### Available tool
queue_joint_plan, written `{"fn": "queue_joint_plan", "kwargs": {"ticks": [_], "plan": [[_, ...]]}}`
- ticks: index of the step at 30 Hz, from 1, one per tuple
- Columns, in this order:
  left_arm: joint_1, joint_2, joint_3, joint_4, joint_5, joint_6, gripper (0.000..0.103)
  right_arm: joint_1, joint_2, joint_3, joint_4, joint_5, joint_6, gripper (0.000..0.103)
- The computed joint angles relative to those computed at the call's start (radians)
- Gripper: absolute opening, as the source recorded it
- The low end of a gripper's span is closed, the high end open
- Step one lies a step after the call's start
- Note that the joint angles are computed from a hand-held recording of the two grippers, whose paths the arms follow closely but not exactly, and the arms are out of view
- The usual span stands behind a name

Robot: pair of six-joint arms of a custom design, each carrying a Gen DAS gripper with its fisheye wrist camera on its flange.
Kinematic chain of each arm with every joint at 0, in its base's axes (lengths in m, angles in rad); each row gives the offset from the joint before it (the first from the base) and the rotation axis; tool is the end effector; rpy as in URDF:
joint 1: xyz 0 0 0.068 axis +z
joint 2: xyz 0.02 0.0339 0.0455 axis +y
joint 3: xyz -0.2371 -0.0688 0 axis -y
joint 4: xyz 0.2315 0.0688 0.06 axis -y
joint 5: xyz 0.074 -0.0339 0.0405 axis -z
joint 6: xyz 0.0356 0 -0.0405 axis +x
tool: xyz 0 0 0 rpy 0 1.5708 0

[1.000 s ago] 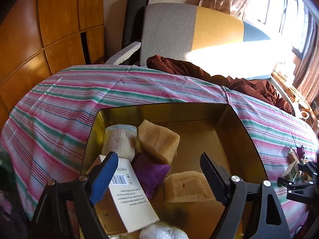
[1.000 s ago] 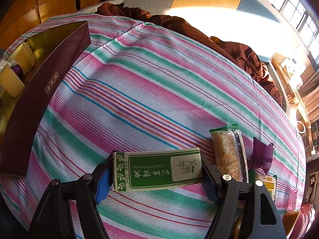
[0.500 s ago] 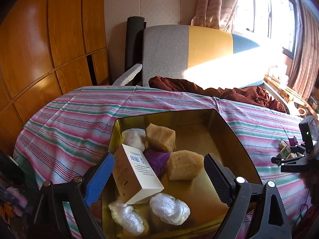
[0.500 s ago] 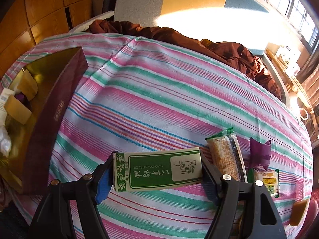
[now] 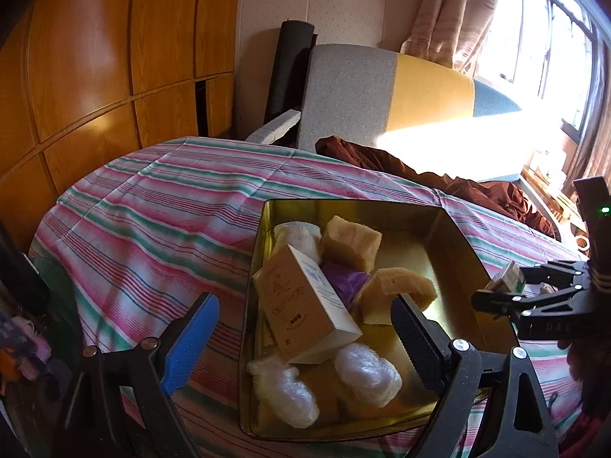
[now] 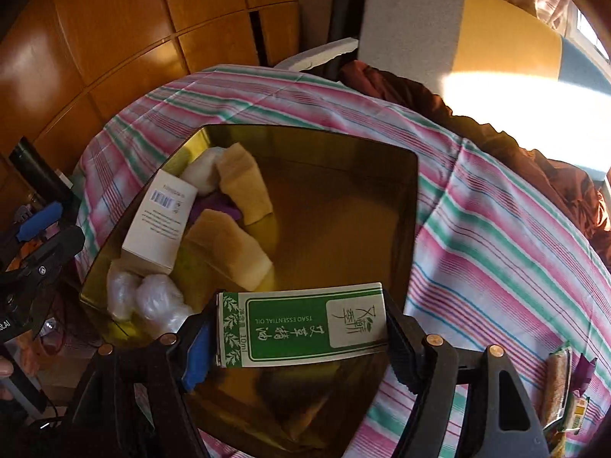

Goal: Organize objects
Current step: 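Lower the green oil box into the gold tray and open the right tool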

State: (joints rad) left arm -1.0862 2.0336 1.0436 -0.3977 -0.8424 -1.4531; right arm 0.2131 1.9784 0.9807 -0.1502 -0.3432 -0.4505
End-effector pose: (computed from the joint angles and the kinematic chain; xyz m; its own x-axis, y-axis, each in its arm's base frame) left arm 0.1730 -0.2715 0.0690 -0.5759 -0.3252 -0.7501 -0.3932 0.9146 -0.0947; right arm 0.3240 0.0824 0.0711 -0.6569 -0.5617 -0.5031 -0.6889 0.7183 0.0975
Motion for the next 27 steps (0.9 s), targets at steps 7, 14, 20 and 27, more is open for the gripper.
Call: {"fn": "queue_joint_plan", "kwargs": {"ticks": [7, 14, 20, 27], "plan": [[-0.015, -0.045, -0.11, -0.016, 0.012, -0.127, 0.092, 0.154, 0.134, 0.057, -0.006, 0.058, 0.107, 0.076], [-0.013, -0.042, -0.133, 0.018, 0.029, -0.127, 0.092, 0.179, 0.167, 0.061, 0.022, 0.012, 0.169, 0.087], [-0.015, -0.033, -0.101, 0.013, 0.022, -0.097, 0.092, 0.16, 0.075, -0.026, 0.066, 0.017, 0.157, 0.09], [-0.029, -0.031, -0.058, -0.032, 0.005, -0.086, 0.093, 0.098, -0.079, -0.176, 0.149, 0.018, 0.122, 0.09]]}}
